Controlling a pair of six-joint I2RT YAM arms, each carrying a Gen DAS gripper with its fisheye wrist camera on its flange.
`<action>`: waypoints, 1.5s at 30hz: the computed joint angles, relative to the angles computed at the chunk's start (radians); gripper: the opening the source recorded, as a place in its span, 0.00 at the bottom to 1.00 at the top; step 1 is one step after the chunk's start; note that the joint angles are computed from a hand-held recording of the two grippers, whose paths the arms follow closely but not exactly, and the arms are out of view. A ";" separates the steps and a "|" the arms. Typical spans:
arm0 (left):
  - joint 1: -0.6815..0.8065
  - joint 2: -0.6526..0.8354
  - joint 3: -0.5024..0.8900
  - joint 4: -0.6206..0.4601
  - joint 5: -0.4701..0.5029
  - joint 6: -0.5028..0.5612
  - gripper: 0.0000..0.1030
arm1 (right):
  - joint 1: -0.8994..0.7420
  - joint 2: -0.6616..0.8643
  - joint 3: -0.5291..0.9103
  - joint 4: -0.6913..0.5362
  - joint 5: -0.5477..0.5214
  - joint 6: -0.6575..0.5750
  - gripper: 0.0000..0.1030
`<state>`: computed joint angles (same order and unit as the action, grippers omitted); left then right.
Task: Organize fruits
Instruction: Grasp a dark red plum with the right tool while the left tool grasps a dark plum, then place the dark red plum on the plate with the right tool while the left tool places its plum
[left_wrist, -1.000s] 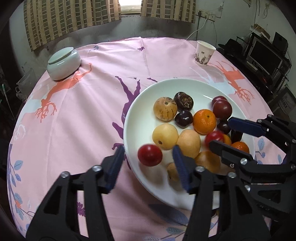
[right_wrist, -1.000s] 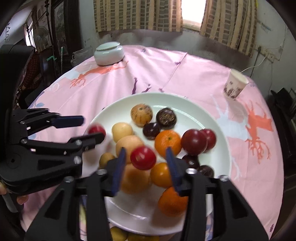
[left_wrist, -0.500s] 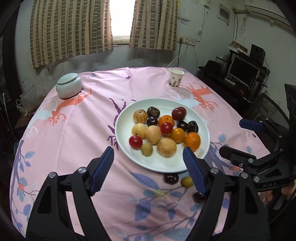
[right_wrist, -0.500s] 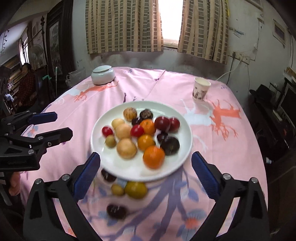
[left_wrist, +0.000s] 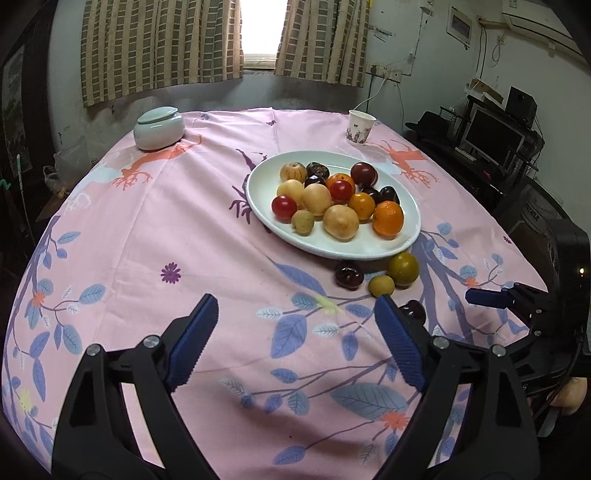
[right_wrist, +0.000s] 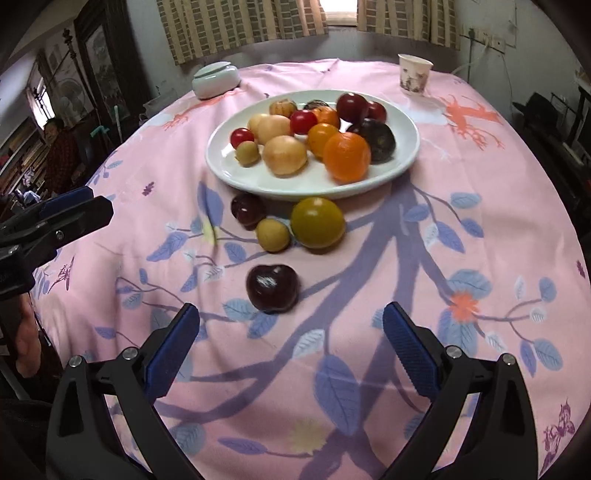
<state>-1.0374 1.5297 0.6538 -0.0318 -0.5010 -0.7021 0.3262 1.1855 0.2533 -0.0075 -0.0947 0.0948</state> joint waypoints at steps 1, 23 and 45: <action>0.003 -0.010 -0.011 0.003 -0.001 -0.004 0.86 | 0.020 0.007 -0.005 0.024 0.016 0.003 0.96; 0.095 0.454 0.394 -0.123 0.142 0.078 0.85 | -0.241 0.008 -0.016 -0.005 -0.217 -0.131 0.36; 0.105 0.561 0.483 -0.033 0.226 0.145 0.32 | -0.332 0.016 -0.015 -0.018 -0.318 -0.174 0.36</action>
